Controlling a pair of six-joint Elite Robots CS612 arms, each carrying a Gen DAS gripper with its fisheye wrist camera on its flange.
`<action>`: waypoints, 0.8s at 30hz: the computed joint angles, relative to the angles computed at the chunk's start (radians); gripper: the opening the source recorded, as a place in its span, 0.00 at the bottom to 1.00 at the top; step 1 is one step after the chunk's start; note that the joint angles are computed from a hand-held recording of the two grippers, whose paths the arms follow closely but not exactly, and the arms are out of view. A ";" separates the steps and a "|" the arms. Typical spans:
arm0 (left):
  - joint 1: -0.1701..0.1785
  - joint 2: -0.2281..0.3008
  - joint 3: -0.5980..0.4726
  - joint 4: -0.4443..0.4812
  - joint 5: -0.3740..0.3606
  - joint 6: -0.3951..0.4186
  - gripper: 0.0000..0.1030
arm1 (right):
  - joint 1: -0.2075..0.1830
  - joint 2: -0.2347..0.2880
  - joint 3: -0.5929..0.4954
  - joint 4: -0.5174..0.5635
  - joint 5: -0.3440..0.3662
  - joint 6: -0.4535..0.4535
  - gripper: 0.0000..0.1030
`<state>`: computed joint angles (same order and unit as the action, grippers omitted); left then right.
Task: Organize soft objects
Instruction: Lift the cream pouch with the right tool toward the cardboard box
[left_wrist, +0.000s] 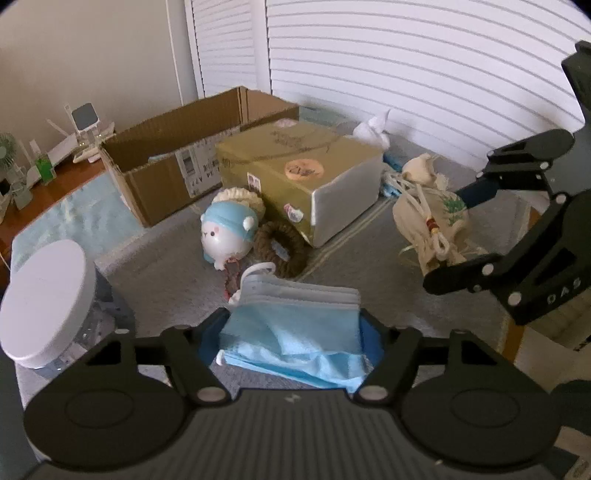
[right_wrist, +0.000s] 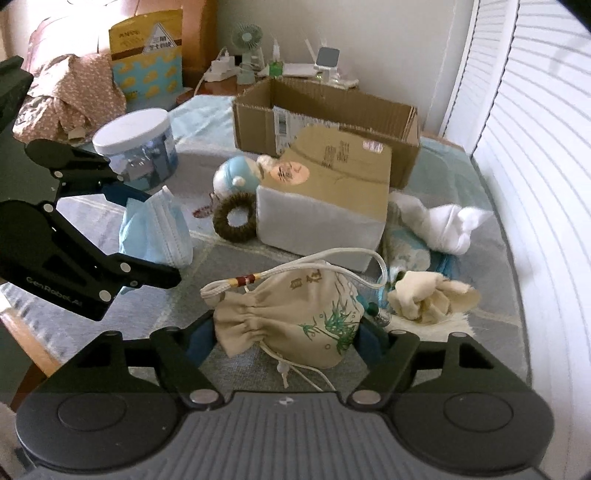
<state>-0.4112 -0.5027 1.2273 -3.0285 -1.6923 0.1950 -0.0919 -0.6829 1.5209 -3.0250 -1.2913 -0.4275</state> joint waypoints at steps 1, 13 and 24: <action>0.000 -0.005 0.007 -0.004 -0.002 -0.001 0.69 | -0.002 -0.005 0.003 0.001 0.007 -0.004 0.78; -0.002 -0.048 0.077 -0.089 -0.006 0.008 0.69 | -0.015 -0.074 0.037 -0.054 0.033 -0.032 0.78; 0.000 -0.051 0.095 -0.136 -0.011 -0.016 0.69 | -0.002 -0.045 -0.090 -0.074 0.037 -0.018 0.78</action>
